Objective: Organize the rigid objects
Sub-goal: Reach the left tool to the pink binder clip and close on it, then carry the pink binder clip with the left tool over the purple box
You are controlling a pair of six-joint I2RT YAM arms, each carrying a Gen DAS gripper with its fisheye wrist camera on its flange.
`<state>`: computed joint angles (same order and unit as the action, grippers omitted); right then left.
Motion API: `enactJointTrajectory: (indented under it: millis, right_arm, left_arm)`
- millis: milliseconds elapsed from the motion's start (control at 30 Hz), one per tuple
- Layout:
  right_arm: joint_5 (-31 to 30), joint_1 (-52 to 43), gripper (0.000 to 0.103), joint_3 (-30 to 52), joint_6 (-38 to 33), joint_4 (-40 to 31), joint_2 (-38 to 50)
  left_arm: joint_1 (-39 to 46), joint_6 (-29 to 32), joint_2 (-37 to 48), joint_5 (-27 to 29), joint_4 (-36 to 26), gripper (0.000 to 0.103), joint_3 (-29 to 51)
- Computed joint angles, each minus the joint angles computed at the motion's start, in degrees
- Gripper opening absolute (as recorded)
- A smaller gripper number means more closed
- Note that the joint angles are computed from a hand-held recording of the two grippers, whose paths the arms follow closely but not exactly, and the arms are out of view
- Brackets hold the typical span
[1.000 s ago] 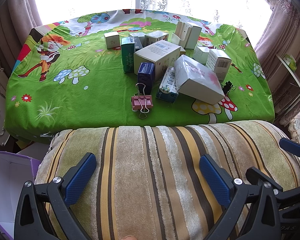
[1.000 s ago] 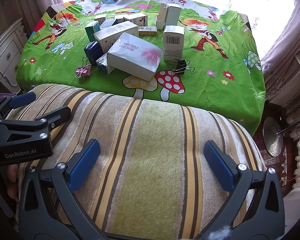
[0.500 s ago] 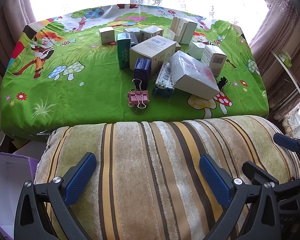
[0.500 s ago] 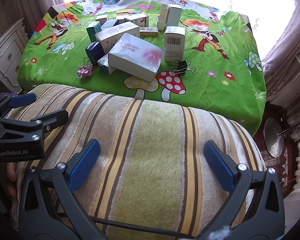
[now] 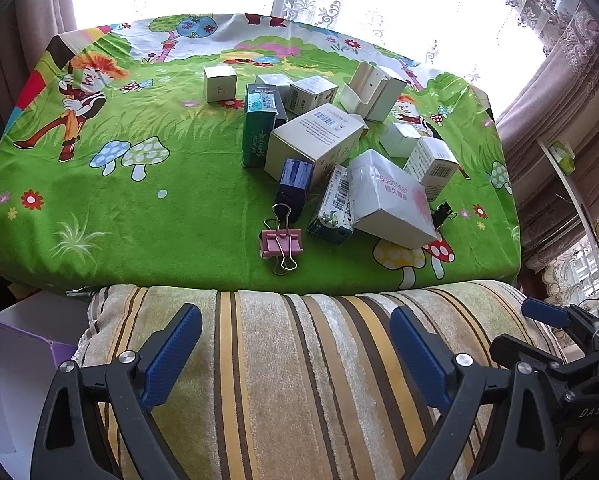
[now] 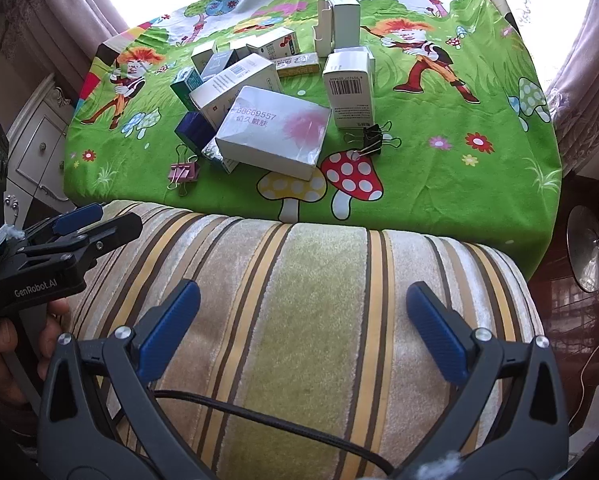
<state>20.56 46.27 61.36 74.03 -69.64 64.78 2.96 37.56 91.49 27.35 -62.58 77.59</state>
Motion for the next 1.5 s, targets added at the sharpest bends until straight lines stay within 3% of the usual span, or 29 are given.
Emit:
enactJointTrajectory:
  millis: [233,500,833,900,1233,1400,1500]
  right_arm:
    - [-3.0,-9.8,0.103,-2.3,-9.5,5.2,-3.3]
    - [-5.9,-21.0,0.103,-3.8,-20.8,7.7,-3.1]
    - [-8.2,-33.2,0.097,-4.3,-33.6,10.1,2.5]
    - [-8.4,-34.6,0.090,-4.4,-35.2,10.6,4.3]
    - [-9.0,-37.9,0.077,-3.4,-42.1,14.4,10.8]
    - [-12.1,-39.9,0.050,-3.5,-44.6,16.0,13.6]
    - [-12.2,-39.8,0.044,-3.9,-44.7,16.7,12.9]
  left_arm:
    - [-4.9,-7.2,8.1,-4.8,2.0,0.076,6.3]
    - [-10.1,-10.7,14.7,-11.3,4.3,0.066,9.8]
    - [-14.9,-12.0,13.9,-17.1,11.3,0.042,5.7]
    - [-15.0,-12.0,13.4,-17.5,12.1,0.037,5.0]
    - [-13.8,-11.5,12.6,-16.3,12.8,0.036,4.0]
    - [-13.2,-11.3,12.5,-15.8,12.5,0.036,4.1]
    - [-13.2,-11.3,12.4,-15.6,12.5,0.036,4.1]
